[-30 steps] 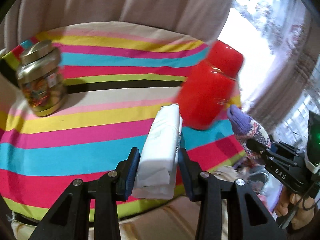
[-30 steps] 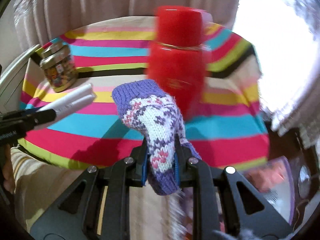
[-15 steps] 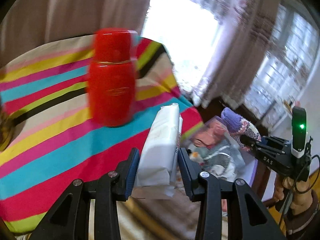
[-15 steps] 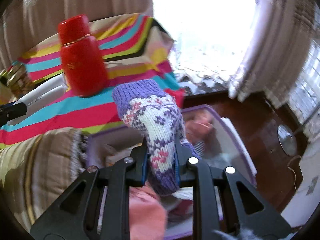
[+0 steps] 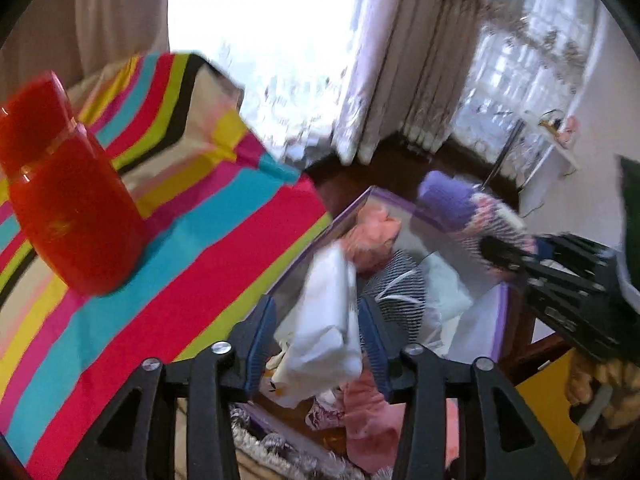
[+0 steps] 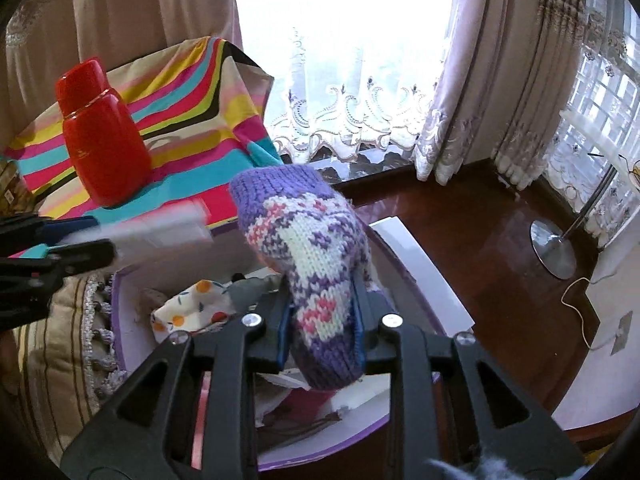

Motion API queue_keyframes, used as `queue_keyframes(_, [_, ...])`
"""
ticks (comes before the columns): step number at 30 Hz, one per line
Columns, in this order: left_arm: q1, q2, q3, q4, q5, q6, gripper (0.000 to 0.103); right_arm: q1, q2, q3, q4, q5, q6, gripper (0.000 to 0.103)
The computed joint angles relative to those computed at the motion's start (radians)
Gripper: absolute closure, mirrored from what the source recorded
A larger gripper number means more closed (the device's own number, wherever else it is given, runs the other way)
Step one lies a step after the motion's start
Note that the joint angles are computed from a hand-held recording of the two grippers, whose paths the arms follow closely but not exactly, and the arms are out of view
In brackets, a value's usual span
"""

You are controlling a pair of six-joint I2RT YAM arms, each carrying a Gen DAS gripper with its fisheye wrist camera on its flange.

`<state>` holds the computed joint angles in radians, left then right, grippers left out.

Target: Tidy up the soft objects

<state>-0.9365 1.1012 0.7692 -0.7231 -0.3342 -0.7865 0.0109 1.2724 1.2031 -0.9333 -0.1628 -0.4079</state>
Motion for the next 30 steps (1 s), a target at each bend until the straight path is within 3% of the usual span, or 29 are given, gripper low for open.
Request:
queue_keyframes(4, [0.029, -0.023, -0.053, 0.029, 0.063, -0.057, 0.052, -0.020, 0.007, -0.011, 0.004, -0.008, 0.000, 0.056])
queue_keyframes(7, [-0.024, -0.093, -0.077, -0.013, 0.048, -0.152, 0.051, -0.022, -0.011, -0.026, 0.000, 0.001, 0.001, 0.051])
queue_keyframes(11, [-0.159, -0.252, -0.149, -0.057, -0.009, -0.419, 0.046, -0.032, -0.066, -0.043, -0.030, -0.008, -0.006, 0.042])
queue_keyframes(13, [-0.308, -0.300, -0.180, -0.095, -0.077, -0.616, 0.046, -0.043, -0.100, -0.052, -0.059, -0.027, -0.011, 0.040])
queue_keyframes(18, [-0.659, -0.206, -0.144, -0.247, -0.232, -1.032, 0.042, -0.087, -0.218, -0.089, -0.142, -0.030, -0.033, 0.037])
queue_keyframes(19, [-0.691, -0.184, -0.138, -0.264, -0.251, -1.071, 0.042, -0.098, -0.240, -0.098, -0.156, -0.032, -0.044, 0.037])
queue_keyframes(22, [-0.744, -0.102, -0.093, -0.320, -0.273, -1.137, 0.041, -0.119, -0.309, -0.139, -0.176, -0.005, -0.070, 0.036])
queue_keyframes(30, [-0.704, -0.075, -0.095, -0.290, -0.255, -1.110, 0.033, -0.172, -0.299, -0.160, -0.170, -0.024, -0.108, 0.036])
